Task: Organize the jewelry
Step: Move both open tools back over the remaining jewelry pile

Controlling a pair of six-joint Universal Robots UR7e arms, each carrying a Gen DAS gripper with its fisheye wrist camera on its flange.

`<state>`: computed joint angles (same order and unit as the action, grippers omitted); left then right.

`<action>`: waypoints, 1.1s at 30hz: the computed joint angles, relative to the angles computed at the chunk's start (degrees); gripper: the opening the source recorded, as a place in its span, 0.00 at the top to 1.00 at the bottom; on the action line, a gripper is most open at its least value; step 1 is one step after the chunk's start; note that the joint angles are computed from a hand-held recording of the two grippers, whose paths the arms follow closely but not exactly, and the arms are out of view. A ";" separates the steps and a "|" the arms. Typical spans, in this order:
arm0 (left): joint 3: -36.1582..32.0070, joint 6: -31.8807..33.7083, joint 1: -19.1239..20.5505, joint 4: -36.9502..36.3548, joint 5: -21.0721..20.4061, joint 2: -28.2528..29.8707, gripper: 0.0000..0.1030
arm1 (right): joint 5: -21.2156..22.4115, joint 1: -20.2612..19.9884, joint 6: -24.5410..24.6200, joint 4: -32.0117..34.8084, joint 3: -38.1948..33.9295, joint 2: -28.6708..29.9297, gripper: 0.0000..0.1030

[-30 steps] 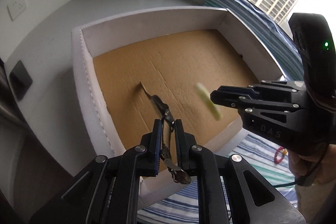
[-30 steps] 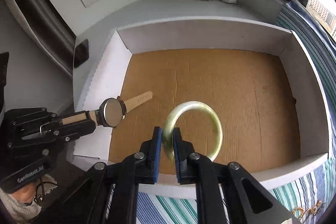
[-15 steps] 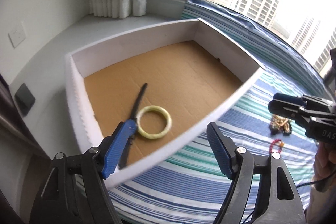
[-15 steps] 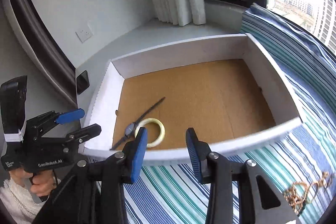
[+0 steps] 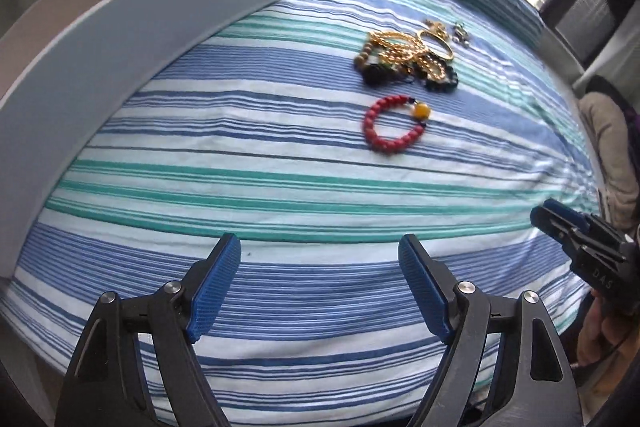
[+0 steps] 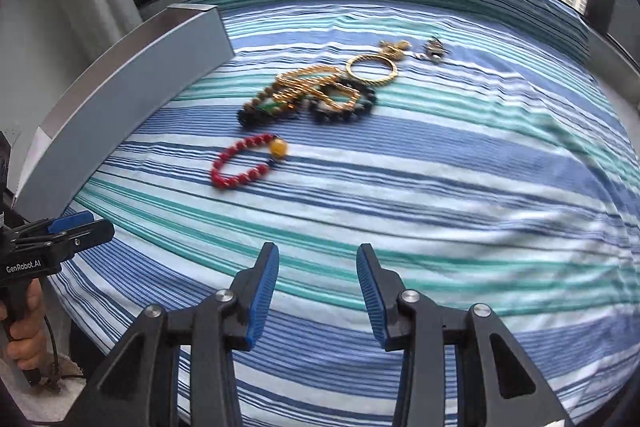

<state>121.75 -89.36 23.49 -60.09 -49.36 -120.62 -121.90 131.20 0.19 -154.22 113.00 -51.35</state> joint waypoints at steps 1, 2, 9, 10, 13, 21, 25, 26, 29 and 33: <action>-0.03 0.18 -0.26 -0.07 -0.09 1.21 0.20 | -0.11 -0.57 -0.18 -0.60 1.24 -0.85 0.60; -0.08 0.56 -0.23 -0.34 -0.05 2.07 0.20 | 0.20 -1.11 -0.08 -1.04 1.97 -1.29 0.60; -0.30 1.92 0.65 -0.89 0.05 5.04 0.20 | 3.76 -2.82 0.37 -1.89 3.39 -1.00 0.60; -0.29 2.27 0.86 -1.19 0.05 5.32 0.20 | 4.19 -2.85 0.12 -1.93 3.29 -0.87 0.60; -0.32 3.77 2.00 -2.68 0.32 6.23 0.20 | 4.78 -2.70 -0.35 -1.96 3.23 -0.72 0.60; -0.95 8.28 4.56 -7.04 1.77 9.43 0.20 | 4.64 -3.39 0.59 -1.27 3.35 -0.95 0.60; -1.71 10.26 6.33 -8.72 1.15 11.47 0.20 | 4.38 -3.51 0.74 -0.83 3.15 -1.13 0.60; -2.01 10.94 6.90 -9.21 0.83 11.97 0.20 | 4.34 -3.54 0.82 -0.75 3.04 -1.17 0.60; -3.11 13.22 8.64 -10.63 -0.08 13.30 0.20 | 4.41 -3.81 1.12 0.12 2.64 -1.43 0.60; -5.42 15.87 10.87 -12.16 -0.13 15.35 0.20 | 4.68 -4.19 0.62 2.71 0.60 -1.22 0.60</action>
<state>116.33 -73.50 34.36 -72.25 -49.50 -105.27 -117.22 127.01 0.81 -151.50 113.60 -52.57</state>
